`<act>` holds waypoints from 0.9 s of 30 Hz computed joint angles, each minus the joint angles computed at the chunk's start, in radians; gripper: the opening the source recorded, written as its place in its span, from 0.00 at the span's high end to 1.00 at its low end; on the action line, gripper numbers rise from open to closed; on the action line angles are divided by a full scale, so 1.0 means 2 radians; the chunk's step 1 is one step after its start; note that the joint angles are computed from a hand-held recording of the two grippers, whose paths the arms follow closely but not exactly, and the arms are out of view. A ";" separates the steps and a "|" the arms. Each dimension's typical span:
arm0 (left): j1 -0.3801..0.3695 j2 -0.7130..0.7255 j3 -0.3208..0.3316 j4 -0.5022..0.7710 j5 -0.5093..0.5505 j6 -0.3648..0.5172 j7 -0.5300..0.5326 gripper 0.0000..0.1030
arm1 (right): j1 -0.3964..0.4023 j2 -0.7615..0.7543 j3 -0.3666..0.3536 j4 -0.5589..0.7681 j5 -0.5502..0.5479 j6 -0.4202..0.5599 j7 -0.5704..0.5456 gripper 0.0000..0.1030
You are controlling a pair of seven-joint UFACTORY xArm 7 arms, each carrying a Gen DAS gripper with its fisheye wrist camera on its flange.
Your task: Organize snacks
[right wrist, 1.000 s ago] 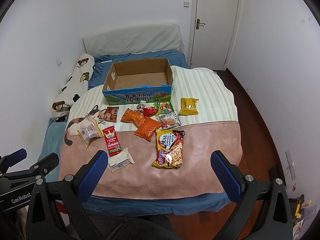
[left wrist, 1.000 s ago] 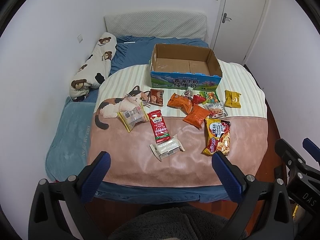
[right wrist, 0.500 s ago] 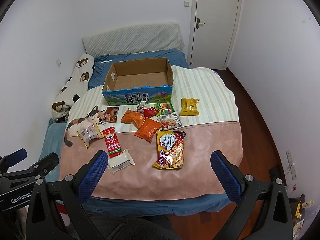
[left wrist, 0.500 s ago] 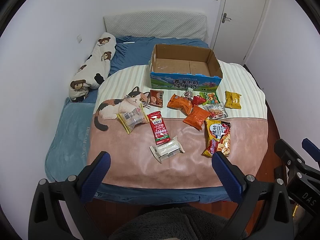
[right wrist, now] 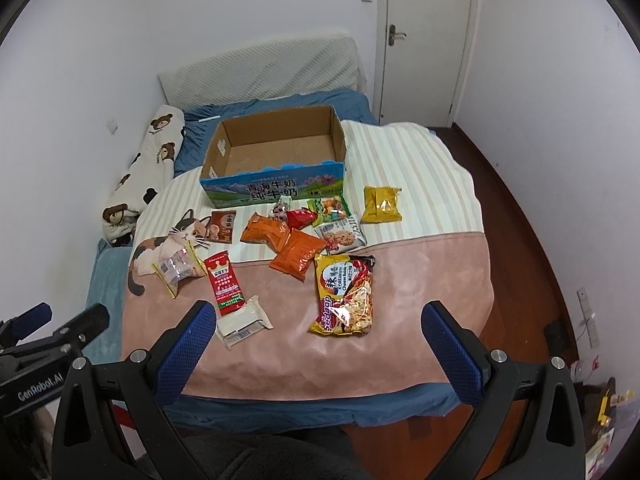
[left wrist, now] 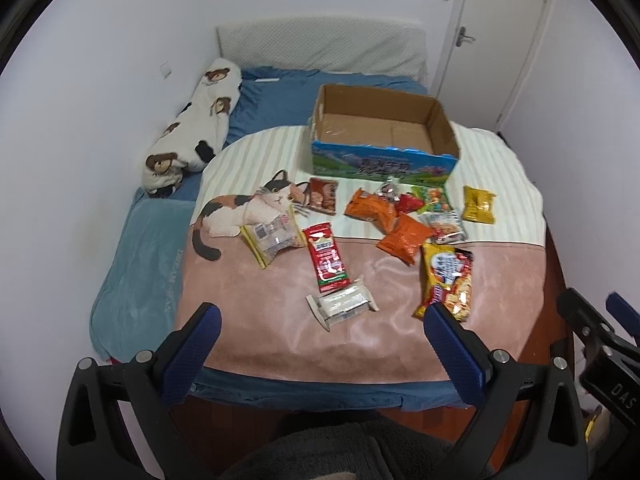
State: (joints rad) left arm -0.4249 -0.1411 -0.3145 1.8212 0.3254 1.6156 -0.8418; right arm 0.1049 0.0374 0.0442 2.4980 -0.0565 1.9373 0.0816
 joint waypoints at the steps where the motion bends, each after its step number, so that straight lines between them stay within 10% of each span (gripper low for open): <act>1: 0.002 -0.002 0.004 -0.011 -0.005 -0.007 -0.002 0.00 | -0.003 -0.008 -0.003 -0.023 0.005 -0.010 0.003 0.00; 13: 0.029 0.044 0.047 -0.107 -0.065 -0.058 -0.019 0.00 | -0.047 -0.031 -0.025 -0.288 0.029 -0.119 0.031 0.00; 27: 0.015 0.180 0.078 -0.063 -0.090 -0.084 0.006 0.00 | -0.062 0.086 -0.027 -0.363 0.024 -0.172 0.028 0.00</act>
